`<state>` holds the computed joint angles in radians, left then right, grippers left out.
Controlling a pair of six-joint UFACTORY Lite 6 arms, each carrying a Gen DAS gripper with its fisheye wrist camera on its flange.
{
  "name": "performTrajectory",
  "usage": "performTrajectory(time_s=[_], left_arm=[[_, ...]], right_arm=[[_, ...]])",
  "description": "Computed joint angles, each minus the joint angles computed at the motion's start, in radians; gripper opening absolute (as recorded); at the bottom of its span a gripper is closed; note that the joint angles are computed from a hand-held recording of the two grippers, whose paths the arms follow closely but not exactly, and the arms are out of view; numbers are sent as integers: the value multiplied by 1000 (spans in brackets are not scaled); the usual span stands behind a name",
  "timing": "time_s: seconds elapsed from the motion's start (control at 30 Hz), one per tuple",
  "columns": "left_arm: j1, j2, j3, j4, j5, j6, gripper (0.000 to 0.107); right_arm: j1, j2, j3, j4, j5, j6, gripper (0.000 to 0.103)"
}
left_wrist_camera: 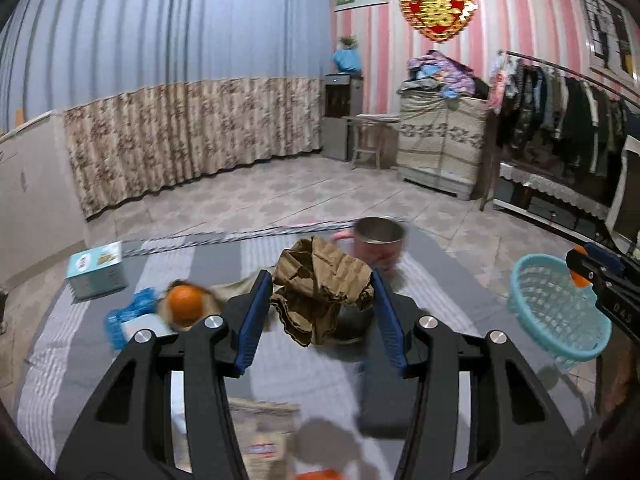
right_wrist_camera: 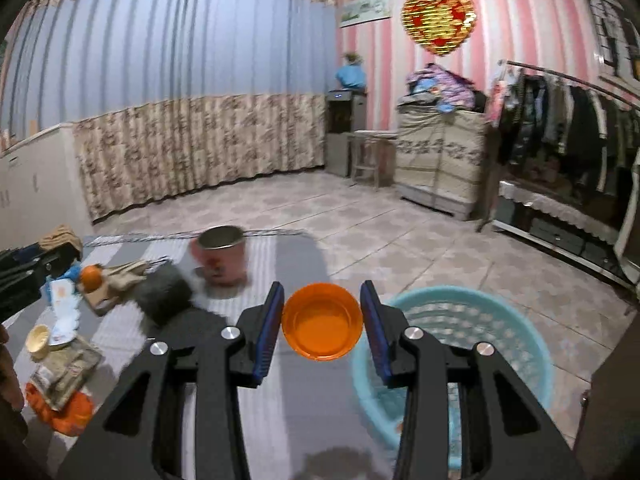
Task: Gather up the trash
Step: 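Carry the brown paper and orange lid to the basket and release both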
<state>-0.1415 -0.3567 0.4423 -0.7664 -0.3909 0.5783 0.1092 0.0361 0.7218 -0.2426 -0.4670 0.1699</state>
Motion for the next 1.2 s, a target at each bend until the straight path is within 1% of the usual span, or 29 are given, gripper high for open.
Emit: performTrajectory(time_s=[0.1, 0.17, 0.23, 0.3, 0.4, 0.47, 0.57, 0.63, 0.7, 0.77, 0.83, 0.97, 1.03, 1.13, 1.2], left_arm=[[-134, 91, 56, -110, -72, 58, 49], [-215, 168, 105, -154, -115, 67, 49], [-270, 234, 149, -180, -143, 67, 49], [-326, 299, 202, -209, -163, 71, 49], [-392, 377, 283, -233, -177, 80, 49], [-435, 431, 346, -249, -186, 93, 49], [-473, 517, 445, -251, -171, 98, 49], [-499, 584, 516, -264, -170, 116, 49], [-516, 634, 563, -264, -167, 118, 49], [-528, 703, 636, -265, -148, 113, 49], [-534, 776, 717, -267, -113, 110, 49], [-544, 926, 905, -358, -76, 236, 51], [-546, 978, 973, -390, -55, 279, 55], [-539, 1022, 1028, -388, -29, 291, 62], [-541, 1046, 1063, -433, -31, 342, 74]], right_arm=[[-116, 28, 15, -139, -29, 102, 40], [-201, 72, 52, -243, -44, 180, 40], [-259, 105, 76, -291, -57, 206, 40], [-306, 139, 111, -352, -59, 253, 40], [-372, 183, 194, -495, -45, 392, 40], [-384, 207, 250, -564, -21, 454, 40], [-386, 240, 310, -572, -5, 456, 40], [-400, 253, 322, -581, -17, 474, 40], [-419, 273, 307, -553, -45, 467, 40], [-444, 310, 307, -566, -74, 482, 40], [-450, 352, 335, -551, -64, 457, 40], [-475, 411, 375, -519, -59, 415, 40], [-494, 434, 392, -526, -59, 421, 40], [-534, 456, 414, -583, -73, 495, 40], [-546, 467, 430, -607, -74, 525, 40]])
